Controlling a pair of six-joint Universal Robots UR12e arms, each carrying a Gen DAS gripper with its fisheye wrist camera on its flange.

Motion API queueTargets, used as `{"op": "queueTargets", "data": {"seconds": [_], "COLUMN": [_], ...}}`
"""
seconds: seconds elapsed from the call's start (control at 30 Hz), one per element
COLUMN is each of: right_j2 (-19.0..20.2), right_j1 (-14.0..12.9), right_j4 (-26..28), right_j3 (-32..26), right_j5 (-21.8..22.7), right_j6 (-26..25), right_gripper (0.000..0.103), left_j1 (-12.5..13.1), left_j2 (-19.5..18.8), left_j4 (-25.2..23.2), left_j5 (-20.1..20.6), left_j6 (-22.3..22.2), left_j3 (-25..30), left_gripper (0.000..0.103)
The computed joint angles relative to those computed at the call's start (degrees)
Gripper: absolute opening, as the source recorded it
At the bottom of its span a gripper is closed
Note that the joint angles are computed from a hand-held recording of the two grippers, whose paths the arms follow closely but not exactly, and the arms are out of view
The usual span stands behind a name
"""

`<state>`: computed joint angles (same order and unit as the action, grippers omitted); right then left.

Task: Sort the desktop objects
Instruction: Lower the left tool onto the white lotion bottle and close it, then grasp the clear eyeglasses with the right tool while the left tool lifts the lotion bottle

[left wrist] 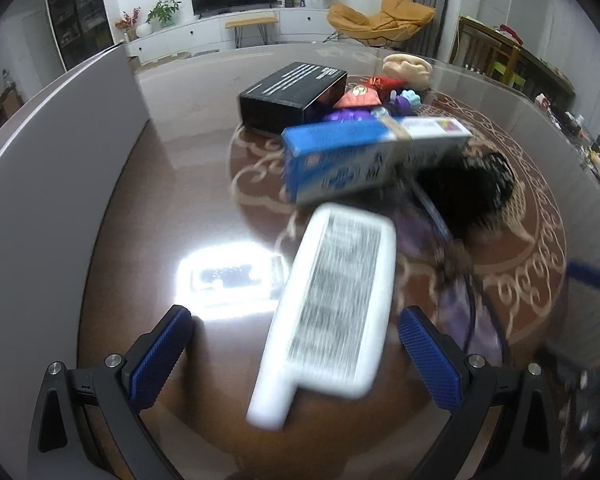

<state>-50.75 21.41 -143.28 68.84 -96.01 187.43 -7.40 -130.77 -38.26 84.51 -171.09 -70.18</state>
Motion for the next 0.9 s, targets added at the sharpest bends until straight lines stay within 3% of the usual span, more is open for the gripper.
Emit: {"op": "queueTargets", "data": {"seconds": [0.2,0.23,0.27,0.3,0.4,0.5,0.63,0.7,0.77,0.8,0.83,0.9], "right_j2": [0.0,0.0,0.0,0.0,0.0,0.7,5.7,9.3,13.0,13.7,14.3,12.8], "right_j1": [0.0,0.0,0.0,0.0,0.1,-1.0,-0.3,0.6,1.7,2.3,2.5,1.8], "right_j4": [0.0,0.0,0.0,0.0,3.1,4.7,11.3,15.8,21.0,20.9,21.9,20.1], "right_j3": [0.0,0.0,0.0,0.0,-1.0,-3.7,-13.8,-20.6,-27.4,-28.6,-29.7,-27.3], "right_j5": [0.0,0.0,0.0,0.0,0.1,9.9,14.3,12.9,8.4,5.1,3.3,6.1], "right_j6": [0.0,0.0,0.0,0.0,1.4,6.2,6.5,5.3,3.6,2.2,1.2,2.5], "right_gripper": [0.103,0.103,0.103,0.103,0.101,0.073,0.071,0.067,0.052,0.025,0.014,0.013], "left_j1": [-0.4,-0.3,-0.1,-0.1,0.0,0.7,1.8,2.0,2.3,2.6,2.8,3.3], "left_j2": [-1.5,-1.0,-0.2,0.2,2.1,4.4,6.8,7.5,8.2,8.4,8.8,9.8], "left_j4": [-4.7,-3.4,-0.7,0.2,2.3,6.7,9.8,10.4,11.1,11.5,12.1,13.9], "left_j5": [0.1,-0.4,-1.5,-1.7,-1.2,-0.7,-1.1,-0.7,-0.9,-1.5,-2.1,-3.5], "left_j6": [1.2,1.9,2.8,3.4,3.5,0.3,-3.1,-3.3,-3.9,-4.3,-4.8,-5.5], "left_j3": [3.8,2.9,1.1,0.4,-2.9,-7.7,-12.2,-13.4,-14.7,-15.1,-15.6,-17.2], "left_gripper": [0.101,0.092,0.066,0.051,0.051,0.051,0.051,0.051,0.051,0.051,0.051,0.051]}}
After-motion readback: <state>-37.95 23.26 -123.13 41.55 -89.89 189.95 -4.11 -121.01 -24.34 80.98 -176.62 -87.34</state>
